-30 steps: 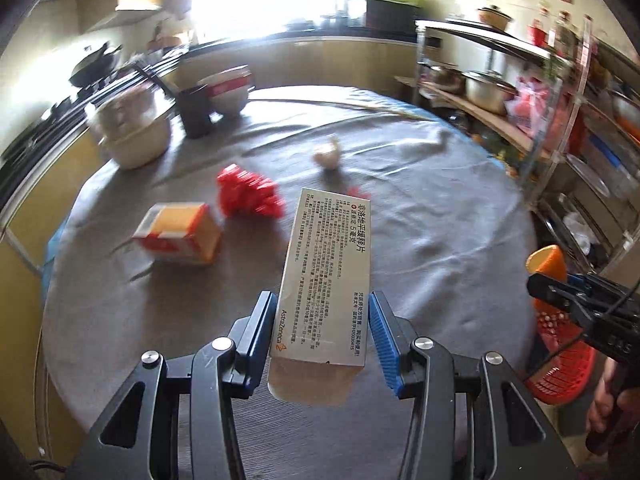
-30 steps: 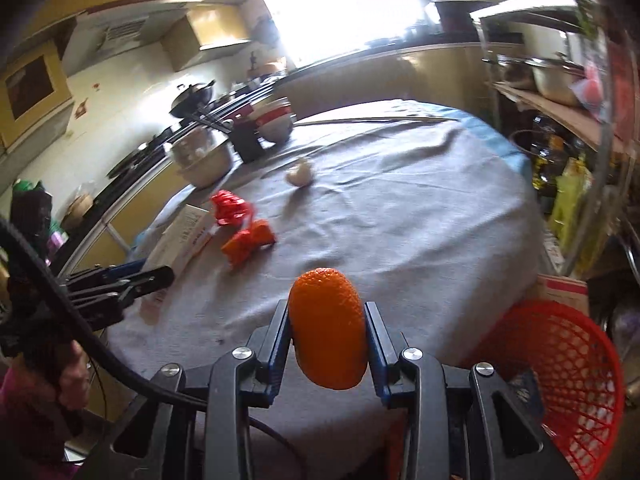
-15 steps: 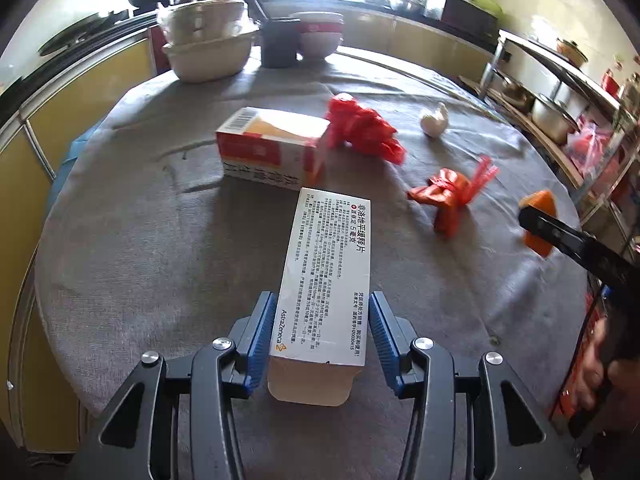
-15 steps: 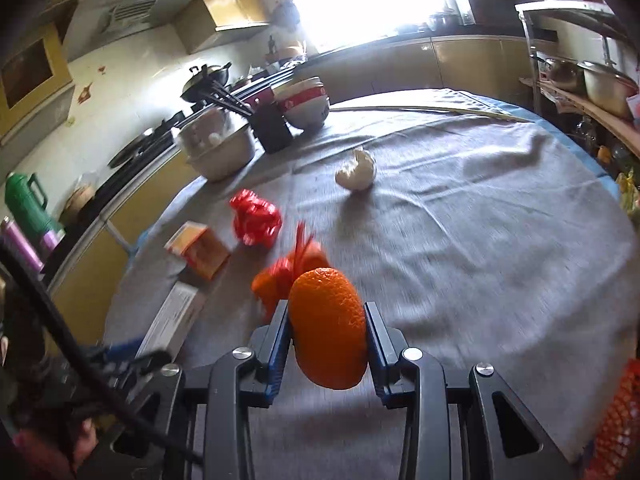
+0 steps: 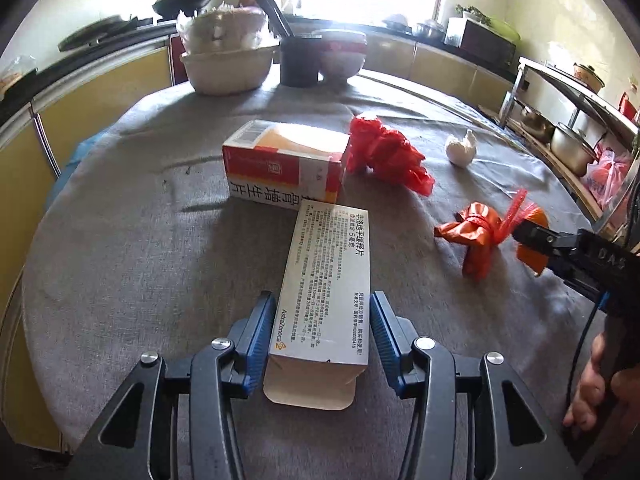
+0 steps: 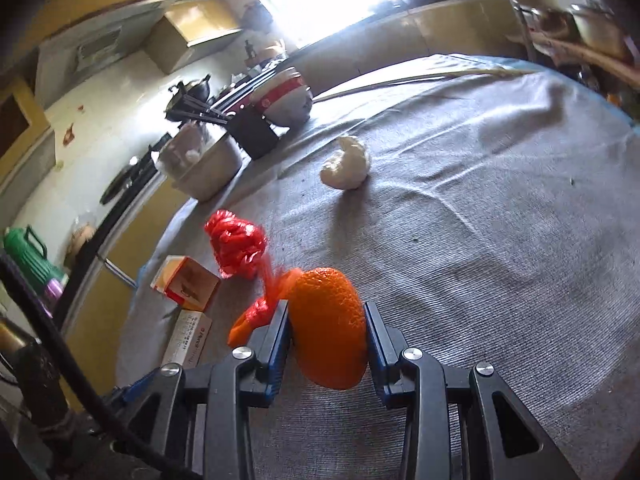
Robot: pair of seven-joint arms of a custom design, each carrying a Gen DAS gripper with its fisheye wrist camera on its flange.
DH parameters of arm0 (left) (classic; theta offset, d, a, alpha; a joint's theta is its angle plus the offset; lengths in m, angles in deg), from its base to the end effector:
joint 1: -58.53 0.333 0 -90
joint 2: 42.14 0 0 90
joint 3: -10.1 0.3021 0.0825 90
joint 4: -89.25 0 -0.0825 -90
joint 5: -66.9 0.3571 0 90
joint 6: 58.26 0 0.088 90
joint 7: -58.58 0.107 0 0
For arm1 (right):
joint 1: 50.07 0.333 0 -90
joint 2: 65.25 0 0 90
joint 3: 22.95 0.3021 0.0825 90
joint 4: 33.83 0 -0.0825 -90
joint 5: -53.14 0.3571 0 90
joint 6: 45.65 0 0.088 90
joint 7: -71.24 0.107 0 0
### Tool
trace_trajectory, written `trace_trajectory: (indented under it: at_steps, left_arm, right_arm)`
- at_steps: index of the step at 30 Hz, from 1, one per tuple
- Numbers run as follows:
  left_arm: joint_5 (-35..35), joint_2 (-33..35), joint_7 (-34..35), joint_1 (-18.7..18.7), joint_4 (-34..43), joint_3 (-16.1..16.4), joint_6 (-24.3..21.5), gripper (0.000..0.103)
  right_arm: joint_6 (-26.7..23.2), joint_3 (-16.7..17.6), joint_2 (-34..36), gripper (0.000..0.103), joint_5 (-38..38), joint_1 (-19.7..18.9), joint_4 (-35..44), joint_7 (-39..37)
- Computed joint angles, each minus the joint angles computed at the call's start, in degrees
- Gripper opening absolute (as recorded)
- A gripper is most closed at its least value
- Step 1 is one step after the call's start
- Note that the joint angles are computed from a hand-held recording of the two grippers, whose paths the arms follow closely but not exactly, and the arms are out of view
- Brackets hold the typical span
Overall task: Collect trash
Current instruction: 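Grasp the whole orange with the right tool while the left tool holds the white box, then lower the white medicine box onto the table and open the left tool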
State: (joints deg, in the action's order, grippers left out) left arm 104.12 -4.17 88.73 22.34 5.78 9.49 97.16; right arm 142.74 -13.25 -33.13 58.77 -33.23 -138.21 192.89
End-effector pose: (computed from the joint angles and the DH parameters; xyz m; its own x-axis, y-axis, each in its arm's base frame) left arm 0.5709 -0.4516 0.3590 -0.1416 -0.9855 0.0932 -0.7627 0.0486 -0.6449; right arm 0.6155 0.2753 0.3490 -0.0256 -0.8409 -0.5405 -0.7151 0.3932 -0.5780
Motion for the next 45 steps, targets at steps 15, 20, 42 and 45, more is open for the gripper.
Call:
trace_trajectory:
  at_steps: [15, 20, 42, 45]
  left_arm:
    - [3.9, 1.9, 0.0, -1.8, 4.0, 0.4, -5.8, 0.050]
    - [4.4, 1.8, -0.2, -1.8, 4.1, 0.3, -6.4, 0.051]
    - [5.5, 0.6, -2.0, -1.5, 1.7, 0.3, -4.0, 0.050]
    - [5.7, 0.4, -2.3, -1.4, 1.3, 0.4, -3.6, 0.050]
  right_arm:
    - [6.3, 8.0, 1.3, 0.038, -3.8, -7.6, -1.7, 1.0]
    - [8.0, 8.4, 1.4, 0.038, -6.2, -8.4, -2.4, 3.2]
    - [5.3, 14.7, 3.7, 0.038, -13.9, -14.7, -0.5, 5.6]
    - [4.5, 13.5, 3.3, 0.038, -12.8, -13.5, -0.3, 5.3]
